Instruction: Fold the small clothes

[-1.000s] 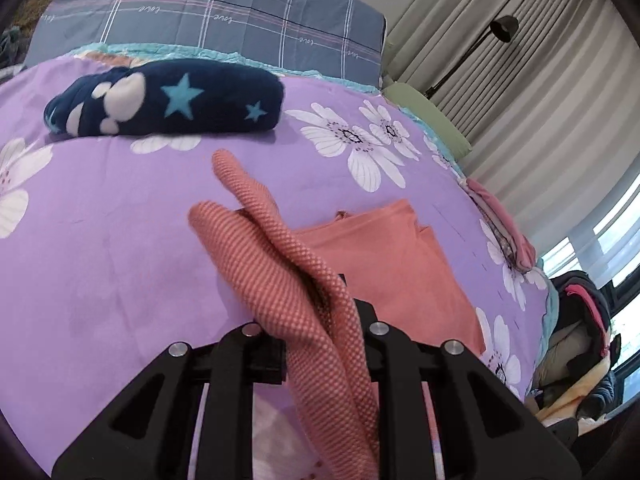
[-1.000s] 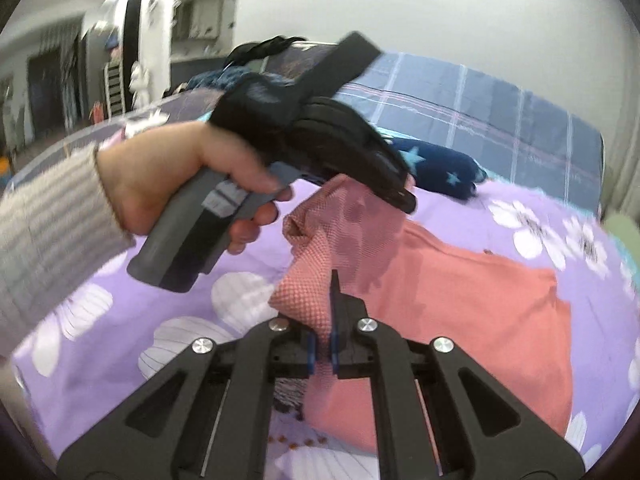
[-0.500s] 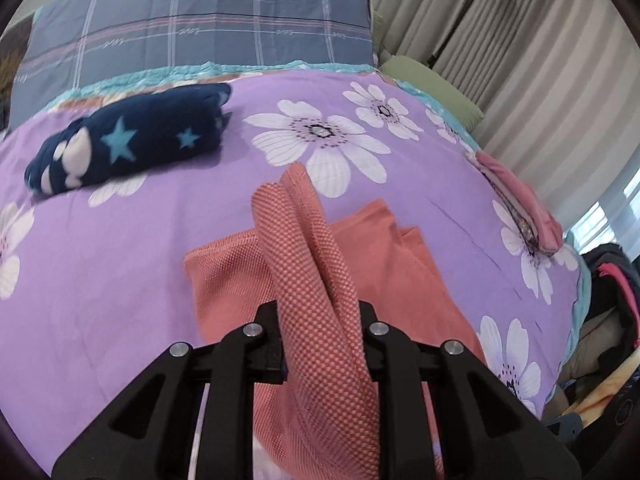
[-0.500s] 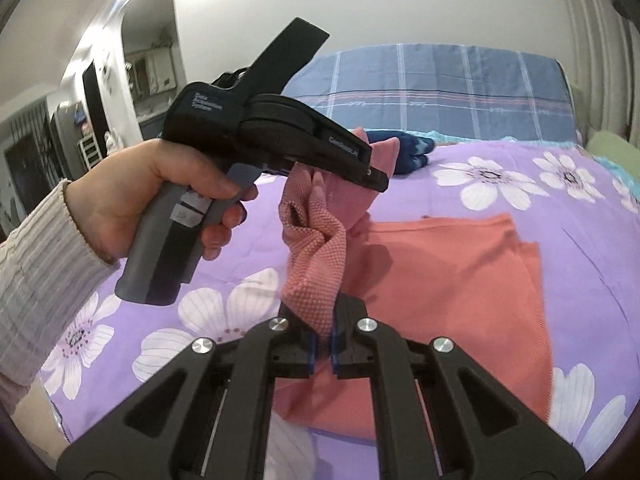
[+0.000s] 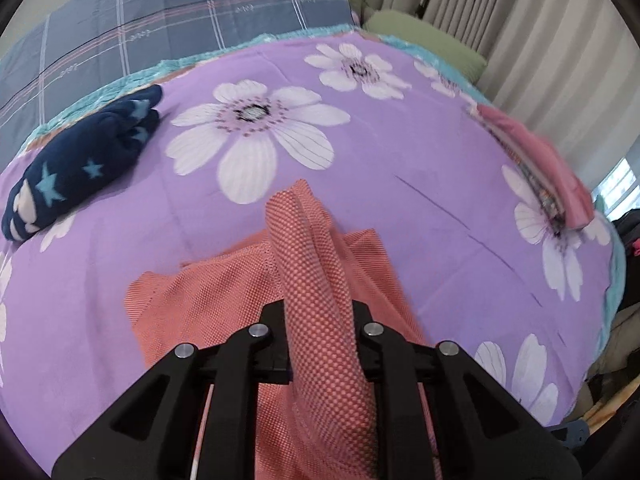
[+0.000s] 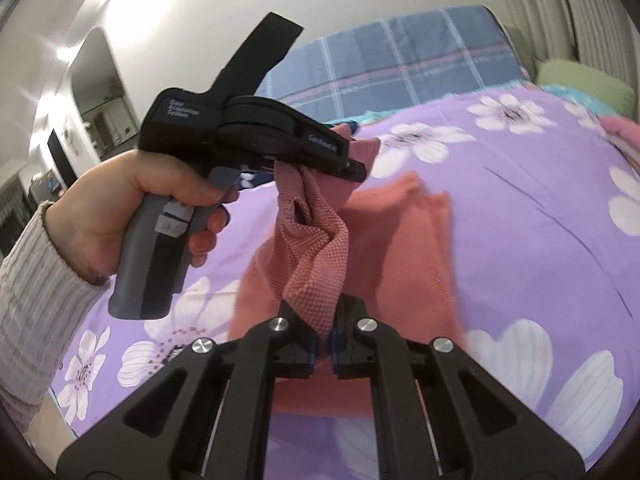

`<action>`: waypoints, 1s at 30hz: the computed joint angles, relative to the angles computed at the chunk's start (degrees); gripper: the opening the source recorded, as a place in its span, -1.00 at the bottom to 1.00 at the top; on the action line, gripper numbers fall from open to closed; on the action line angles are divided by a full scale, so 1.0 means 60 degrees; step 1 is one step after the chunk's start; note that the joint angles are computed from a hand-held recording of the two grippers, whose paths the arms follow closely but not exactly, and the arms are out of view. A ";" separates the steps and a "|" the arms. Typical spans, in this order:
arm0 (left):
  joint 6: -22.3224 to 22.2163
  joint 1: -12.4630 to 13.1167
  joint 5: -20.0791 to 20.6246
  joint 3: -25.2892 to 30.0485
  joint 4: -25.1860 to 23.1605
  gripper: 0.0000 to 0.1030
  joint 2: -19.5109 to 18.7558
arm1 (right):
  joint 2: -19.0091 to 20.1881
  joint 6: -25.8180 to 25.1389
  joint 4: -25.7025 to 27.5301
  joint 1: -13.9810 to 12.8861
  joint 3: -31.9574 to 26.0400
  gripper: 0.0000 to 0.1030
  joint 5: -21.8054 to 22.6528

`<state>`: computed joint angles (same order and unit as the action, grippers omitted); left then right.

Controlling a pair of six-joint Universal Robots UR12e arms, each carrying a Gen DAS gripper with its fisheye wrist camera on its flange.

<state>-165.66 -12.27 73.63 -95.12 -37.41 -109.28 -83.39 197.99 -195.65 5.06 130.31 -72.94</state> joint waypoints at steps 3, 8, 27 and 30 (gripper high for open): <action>-0.0107 -0.0242 0.0448 0.0177 -0.0113 -0.73 -0.0212 | 0.0047 0.0342 0.0029 -0.0340 0.0157 -0.91 0.0377; -0.0190 -0.0608 0.1287 0.0383 -0.0110 -0.73 -0.0495 | 0.0132 0.0635 0.0081 -0.0721 0.0330 -0.91 0.0843; 0.0617 -0.0583 0.0741 -0.0951 0.1967 0.46 0.0347 | 0.0258 0.1065 0.0432 -0.1363 0.0669 -0.91 0.2814; 0.0723 -0.0347 0.0557 -0.1624 0.2027 0.54 0.0860 | 0.0277 0.1204 0.0336 -0.1471 0.0667 -0.91 0.3152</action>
<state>-161.32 -14.35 76.97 -104.86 -25.25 -104.12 -81.73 205.22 -193.63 -3.77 134.32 -54.02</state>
